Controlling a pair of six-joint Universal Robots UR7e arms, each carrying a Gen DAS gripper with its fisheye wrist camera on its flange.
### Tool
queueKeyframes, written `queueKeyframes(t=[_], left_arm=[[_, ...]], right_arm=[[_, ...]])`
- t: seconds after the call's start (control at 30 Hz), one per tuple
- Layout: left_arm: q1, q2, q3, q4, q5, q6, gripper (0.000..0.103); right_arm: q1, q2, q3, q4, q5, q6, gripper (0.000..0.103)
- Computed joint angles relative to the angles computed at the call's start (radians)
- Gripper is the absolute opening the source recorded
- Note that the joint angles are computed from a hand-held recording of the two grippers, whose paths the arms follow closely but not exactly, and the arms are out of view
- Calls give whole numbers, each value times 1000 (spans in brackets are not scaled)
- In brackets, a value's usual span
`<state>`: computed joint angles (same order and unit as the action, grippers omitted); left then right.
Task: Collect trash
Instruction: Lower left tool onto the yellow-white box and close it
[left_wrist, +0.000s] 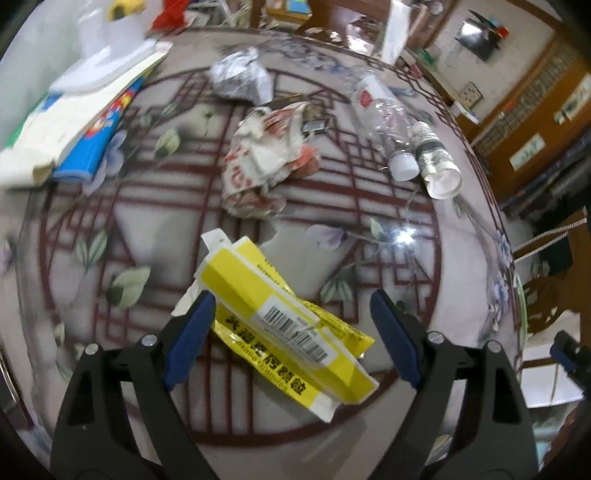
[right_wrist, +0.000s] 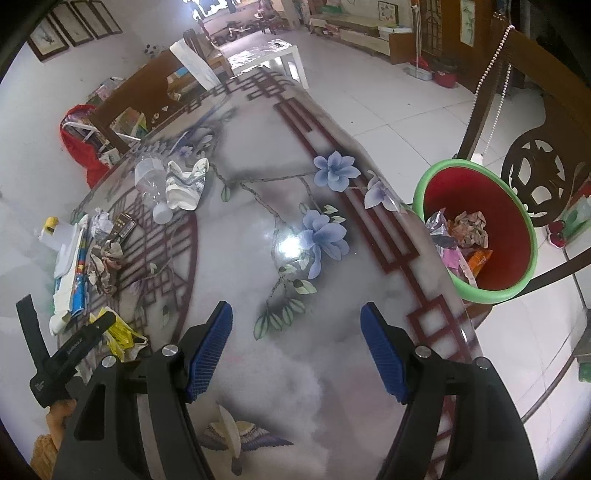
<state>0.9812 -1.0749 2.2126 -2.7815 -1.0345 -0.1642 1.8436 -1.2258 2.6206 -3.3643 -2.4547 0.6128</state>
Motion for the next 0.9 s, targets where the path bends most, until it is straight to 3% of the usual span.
queueKeyframes(t=[0.17,0.43,0.7,0.77,0.9], left_arm=[[14,-10,4,3,-25,-29,83],[33,-60,35,32,-42,-140,83],[55,-35,15,35,-89,-120,59],[53,-33,3,42,-100,-93,46],[53,-31,-14,56,-98,-67,46]], right_arm=[[-1,25,-42,37,12,-33,70],[-29,104,-154,77,72,-167,70],[-43,195,-348,103,127,-407,70],[-52,222,-415,121,156,-464,70],[-71,282,-556,166,196,-564,70]])
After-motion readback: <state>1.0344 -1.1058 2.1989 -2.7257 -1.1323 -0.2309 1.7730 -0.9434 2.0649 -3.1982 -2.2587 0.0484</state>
